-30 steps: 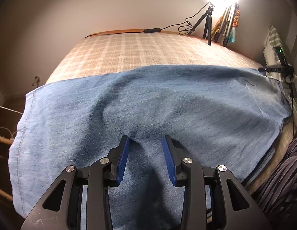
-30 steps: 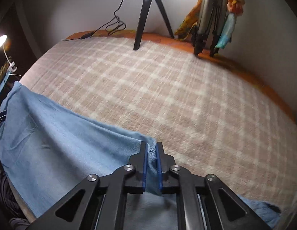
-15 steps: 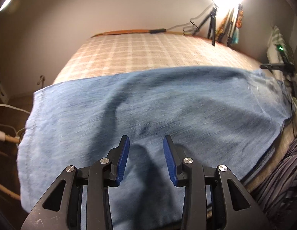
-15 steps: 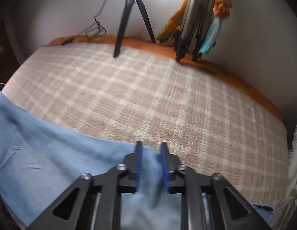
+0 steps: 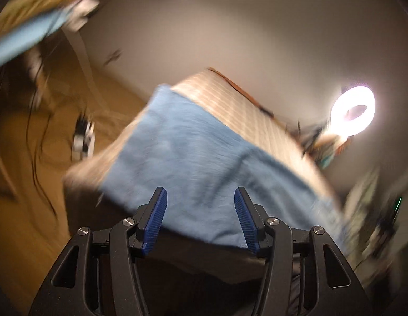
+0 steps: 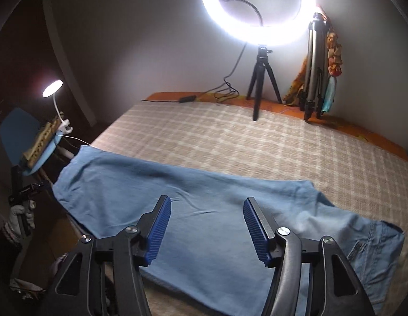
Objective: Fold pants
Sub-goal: 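Move both tools to the jeans' leg end and lower onto the hem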
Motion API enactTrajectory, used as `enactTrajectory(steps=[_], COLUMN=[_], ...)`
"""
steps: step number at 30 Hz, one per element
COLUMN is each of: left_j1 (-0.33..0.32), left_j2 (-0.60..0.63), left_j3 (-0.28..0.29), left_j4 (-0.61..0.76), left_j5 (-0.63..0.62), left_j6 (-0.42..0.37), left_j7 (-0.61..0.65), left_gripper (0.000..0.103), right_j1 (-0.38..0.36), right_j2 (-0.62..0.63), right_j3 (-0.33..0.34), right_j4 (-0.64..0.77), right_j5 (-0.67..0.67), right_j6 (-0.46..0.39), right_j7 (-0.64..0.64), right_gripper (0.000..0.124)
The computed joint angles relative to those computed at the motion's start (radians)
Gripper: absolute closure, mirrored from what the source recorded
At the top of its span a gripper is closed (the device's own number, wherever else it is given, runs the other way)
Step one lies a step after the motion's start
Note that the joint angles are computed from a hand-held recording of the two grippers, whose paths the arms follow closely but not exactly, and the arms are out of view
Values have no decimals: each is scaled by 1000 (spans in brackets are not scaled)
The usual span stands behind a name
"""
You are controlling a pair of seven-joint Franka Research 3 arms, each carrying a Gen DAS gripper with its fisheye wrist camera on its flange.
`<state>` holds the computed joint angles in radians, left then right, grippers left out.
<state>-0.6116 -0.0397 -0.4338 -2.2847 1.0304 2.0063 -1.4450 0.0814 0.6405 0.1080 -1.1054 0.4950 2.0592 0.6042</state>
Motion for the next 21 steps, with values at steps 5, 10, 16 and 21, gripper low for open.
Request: enactTrajectory(steps=[5, 10, 16, 21], left_j1=[-32, -59, -79, -90], left_j2=[2, 59, 109, 134], left_j3=[-32, -28, 0, 12], left_j4=[-79, -85, -69, -65], left_j5=[57, 115, 168, 175], left_j6=[-29, -71, -91, -119], left_j7=[-328, -509, -551, -603], left_gripper=[50, 50, 43, 40], right_j1=[-4, 4, 12, 22], right_j2=[-100, -130, -150, -161], right_j3=[2, -7, -10, -7], right_j4=[-148, -186, -199, -211], right_j5=[37, 48, 53, 57], right_j6=[37, 40, 36, 39], right_j7=[-23, -5, 8, 7], right_gripper=[63, 63, 63, 63])
